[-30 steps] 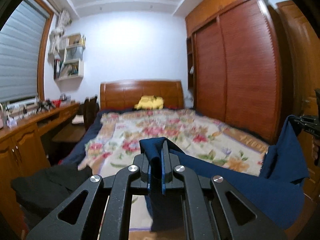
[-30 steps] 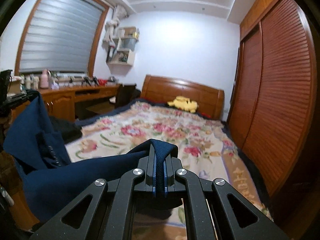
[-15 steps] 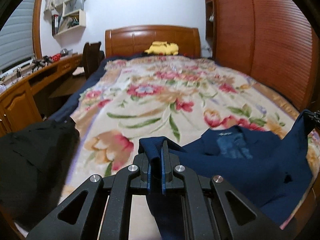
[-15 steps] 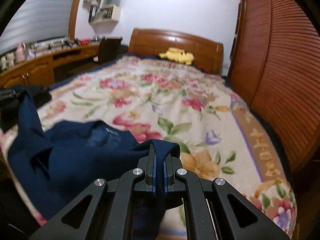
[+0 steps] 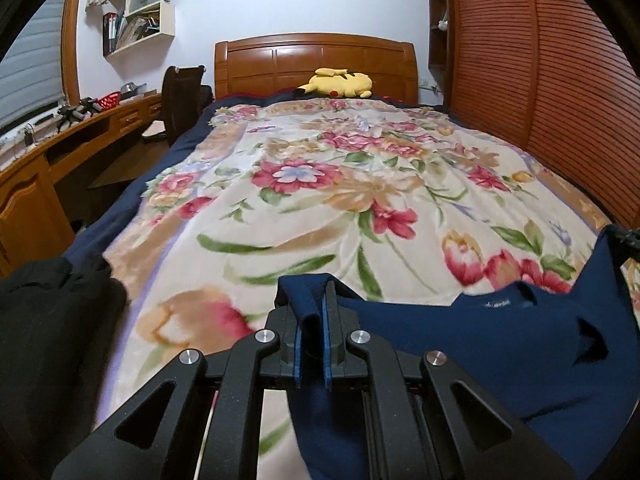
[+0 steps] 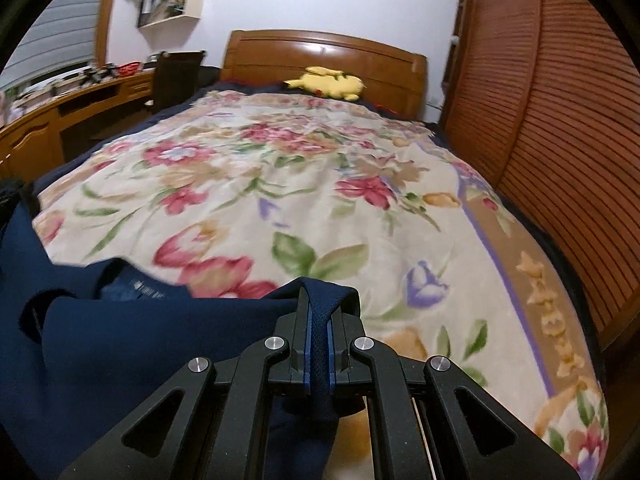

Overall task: Fold large clothes
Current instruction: 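Lower the hem onto the collar and open both tools, then press the folded jacket flat with the right tool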

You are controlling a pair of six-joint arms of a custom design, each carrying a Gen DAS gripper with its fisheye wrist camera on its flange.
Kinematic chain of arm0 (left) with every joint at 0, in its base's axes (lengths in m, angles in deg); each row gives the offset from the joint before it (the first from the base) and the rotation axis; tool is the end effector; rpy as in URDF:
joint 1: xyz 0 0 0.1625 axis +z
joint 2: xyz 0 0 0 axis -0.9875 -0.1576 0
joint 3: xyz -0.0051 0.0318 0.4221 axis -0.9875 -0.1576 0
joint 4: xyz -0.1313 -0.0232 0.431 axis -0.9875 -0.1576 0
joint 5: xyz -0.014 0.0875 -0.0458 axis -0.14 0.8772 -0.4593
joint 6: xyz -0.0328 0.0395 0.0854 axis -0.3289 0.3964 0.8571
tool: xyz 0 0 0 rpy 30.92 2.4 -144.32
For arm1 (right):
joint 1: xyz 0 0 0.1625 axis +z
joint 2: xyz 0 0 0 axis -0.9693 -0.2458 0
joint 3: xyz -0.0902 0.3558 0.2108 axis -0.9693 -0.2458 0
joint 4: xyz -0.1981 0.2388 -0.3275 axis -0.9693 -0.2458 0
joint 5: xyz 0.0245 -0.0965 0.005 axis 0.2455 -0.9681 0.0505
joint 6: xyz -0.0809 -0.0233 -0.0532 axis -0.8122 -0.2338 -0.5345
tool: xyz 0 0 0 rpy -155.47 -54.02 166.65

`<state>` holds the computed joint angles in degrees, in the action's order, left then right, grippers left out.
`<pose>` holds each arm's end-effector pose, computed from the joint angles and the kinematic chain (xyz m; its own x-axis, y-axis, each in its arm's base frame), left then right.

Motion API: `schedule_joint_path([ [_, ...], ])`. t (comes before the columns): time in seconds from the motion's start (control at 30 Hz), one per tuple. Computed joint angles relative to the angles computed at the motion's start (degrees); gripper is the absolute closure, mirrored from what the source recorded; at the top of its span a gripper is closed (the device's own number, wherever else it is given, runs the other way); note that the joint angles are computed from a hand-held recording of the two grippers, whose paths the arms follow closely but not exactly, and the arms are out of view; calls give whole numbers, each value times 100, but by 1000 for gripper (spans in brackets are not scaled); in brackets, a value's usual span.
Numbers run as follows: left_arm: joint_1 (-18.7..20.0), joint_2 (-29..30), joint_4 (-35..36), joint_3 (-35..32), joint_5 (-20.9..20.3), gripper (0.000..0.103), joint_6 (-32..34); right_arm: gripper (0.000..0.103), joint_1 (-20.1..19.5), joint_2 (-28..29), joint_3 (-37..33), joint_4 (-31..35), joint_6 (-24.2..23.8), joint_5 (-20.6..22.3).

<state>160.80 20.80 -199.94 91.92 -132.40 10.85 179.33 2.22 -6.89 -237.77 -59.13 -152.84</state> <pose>0.0605 -0.7232 0.4253 -0.7166 0.0118 -0.6974 0.5722 0.5818 -0.5781 0.2692 -0.7635 0.0978 -0.5705 -0.1977 0.7971 -0.7568 0.5034 -0.4169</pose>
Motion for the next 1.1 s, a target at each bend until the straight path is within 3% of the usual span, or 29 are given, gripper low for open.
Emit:
schedule_joint_path([
  [0.13,-8,28,101,32,-7,88,-24,98,-28,311,-388,417,143,-105],
  [0.2,-34,-67,-71,225,15,75,107,97,-28,384,-467,502,141,-117],
  [0.23,-44,-141,-127,329,-26,61,112,95,-42,386,-481,529,137,-101],
  [0.33,-54,-467,-4,657,-315,46,-115,86,-48,363,-470,575,152,-139],
  [0.37,-61,-560,45,752,-394,34,-185,76,-51,322,-418,571,165,-148],
  [0.4,-75,-676,56,883,-495,29,-246,66,-39,300,-384,514,157,-175],
  [0.43,-105,-795,-18,1051,-567,23,-251,44,-42,249,-286,374,111,-140],
  [0.47,-135,-880,-99,1183,-589,23,-224,32,-32,200,-203,246,70,-99],
  [0.5,-181,-1004,-209,1383,-608,23,-193,30,-21,147,-106,159,60,-84],
  [0.73,-211,-1362,-521,2107,-700,23,-248,30,82,-85,415,228,17,274],
  [0.93,-91,-1422,-480,2265,-833,23,-115,30,243,-155,790,755,-228,674],
  [1.1,-44,-1462,-425,2345,-881,23,37,30,274,-94,877,1249,-388,587],
])
